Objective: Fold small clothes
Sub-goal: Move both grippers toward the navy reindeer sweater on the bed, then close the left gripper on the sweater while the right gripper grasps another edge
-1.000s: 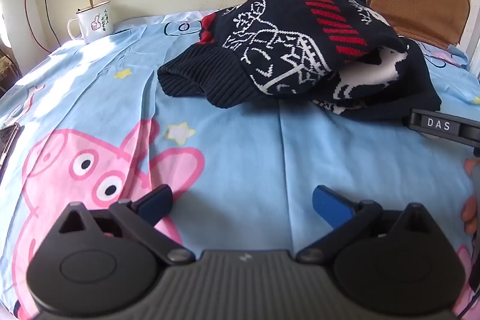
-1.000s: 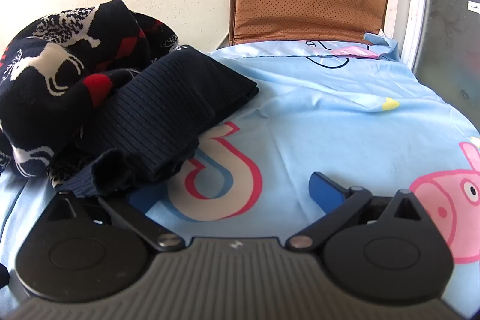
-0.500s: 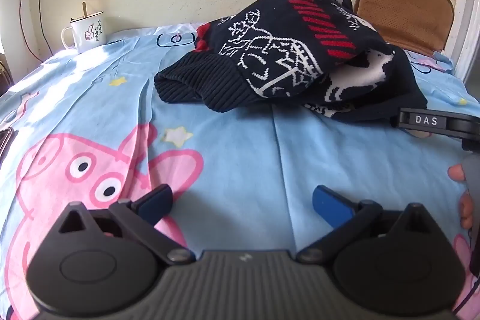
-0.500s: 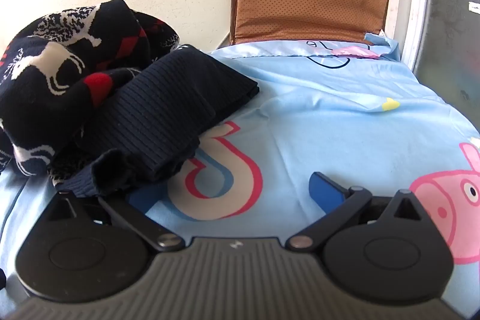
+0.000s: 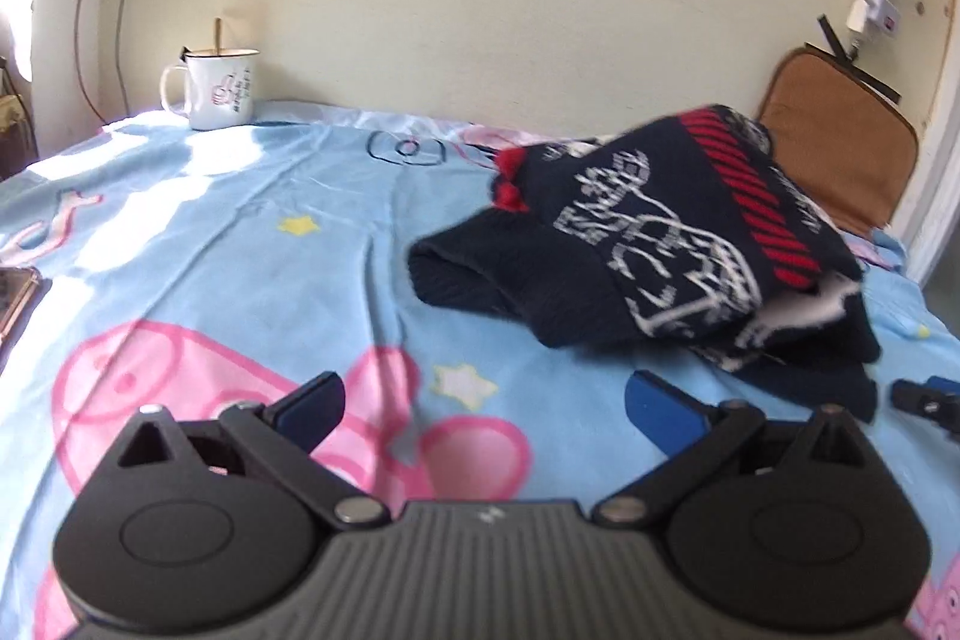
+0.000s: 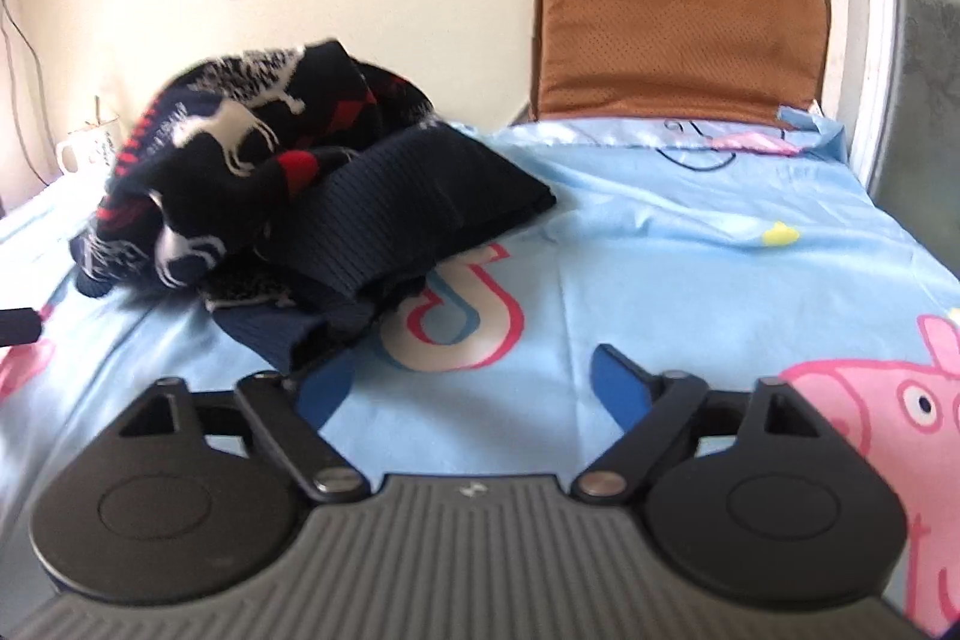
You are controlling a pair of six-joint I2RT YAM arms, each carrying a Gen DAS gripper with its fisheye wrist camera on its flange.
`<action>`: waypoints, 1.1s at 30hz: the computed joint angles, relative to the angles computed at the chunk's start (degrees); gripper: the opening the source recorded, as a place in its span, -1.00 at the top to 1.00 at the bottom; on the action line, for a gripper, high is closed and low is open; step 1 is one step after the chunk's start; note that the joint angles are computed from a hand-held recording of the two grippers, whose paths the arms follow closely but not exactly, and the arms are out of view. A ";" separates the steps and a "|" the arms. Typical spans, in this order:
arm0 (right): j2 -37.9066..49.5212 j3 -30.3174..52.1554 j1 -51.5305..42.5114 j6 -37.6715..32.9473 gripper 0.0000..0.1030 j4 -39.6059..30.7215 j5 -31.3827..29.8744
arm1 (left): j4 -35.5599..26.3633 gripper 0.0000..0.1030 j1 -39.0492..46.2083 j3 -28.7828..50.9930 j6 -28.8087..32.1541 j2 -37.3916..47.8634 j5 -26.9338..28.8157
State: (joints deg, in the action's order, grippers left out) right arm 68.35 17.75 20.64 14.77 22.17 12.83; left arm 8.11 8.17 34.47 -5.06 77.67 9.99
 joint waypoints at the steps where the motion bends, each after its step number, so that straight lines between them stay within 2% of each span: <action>1: -1.76 1.59 -1.05 -0.66 -0.18 -1.66 -1.74 | 1.51 -0.99 0.97 0.73 0.31 1.82 0.06; 4: -2.20 9.15 -0.95 -5.03 -0.05 -5.01 -3.99 | 5.11 -0.99 3.56 2.79 -0.44 7.35 2.88; 5: -0.57 12.58 -0.22 -7.74 -0.05 -5.89 -4.60 | 3.21 -0.99 5.11 4.67 -1.24 8.88 6.48; 6: 1.05 16.43 0.37 -10.62 -0.05 -7.51 -5.75 | 4.28 -0.99 6.25 4.53 -2.07 9.33 8.43; 9: 10.05 28.31 0.04 -14.32 -0.08 -11.49 -10.65 | 7.16 -0.99 8.11 3.03 -3.32 9.12 11.09; 12: 21.08 41.57 -1.13 -13.02 -0.29 -18.37 -13.35 | 8.61 -0.99 9.01 2.45 -3.78 9.39 12.62; 13: 25.20 46.39 -1.84 -12.17 -0.44 -21.60 -13.97 | 9.14 -0.99 8.93 2.03 -4.03 9.31 12.79; 14: 28.96 51.08 -2.56 -11.23 -0.69 -25.54 -14.89 | 9.32 -0.99 9.14 1.99 -4.06 9.37 13.34; 15: 32.50 55.04 -3.59 -9.19 -0.69 -29.31 -16.53 | 9.57 -0.99 9.26 1.63 -4.14 9.07 13.66; 16: 34.48 56.65 -4.37 -6.41 -0.56 -31.06 -18.89 | 9.80 -0.99 9.35 1.55 -4.11 9.09 13.86; 17: 35.27 57.20 -5.08 -4.03 0.15 -32.29 -22.84 | 10.08 -0.99 9.47 1.36 -4.06 8.99 14.18; 18: 34.47 56.06 -5.09 -1.63 0.56 -32.04 -26.07 | 10.50 -0.99 9.65 0.92 -4.08 8.73 14.64; 19: 31.75 52.48 -4.89 -0.43 0.58 -28.95 -26.25 | 10.78 -0.99 9.87 0.45 -4.13 8.33 15.02; 23: 11.03 35.47 -4.59 2.55 0.63 -16.43 -23.34 | 10.65 -0.99 10.31 0.72 -4.25 8.66 16.23; 26: -6.78 25.31 -8.83 3.72 0.65 -13.24 -20.18 | 10.60 -0.99 10.71 0.87 -3.63 8.73 18.16; 29: -22.31 18.30 -14.21 4.90 0.65 -17.86 -16.11 | 10.88 -0.99 9.12 0.24 -1.47 7.39 17.76; 31: -30.39 14.66 -17.47 5.84 0.65 -25.38 -13.77 | 11.37 -0.99 6.78 -0.09 0.72 6.00 16.63; 33: -37.30 9.98 -21.31 6.42 0.65 -32.14 -14.46 | 10.75 -0.99 4.91 0.83 1.54 5.12 17.41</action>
State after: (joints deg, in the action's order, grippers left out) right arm 31.05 27.73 -0.68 21.20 -9.98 -1.63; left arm 18.86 13.08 35.30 -3.52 82.79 27.40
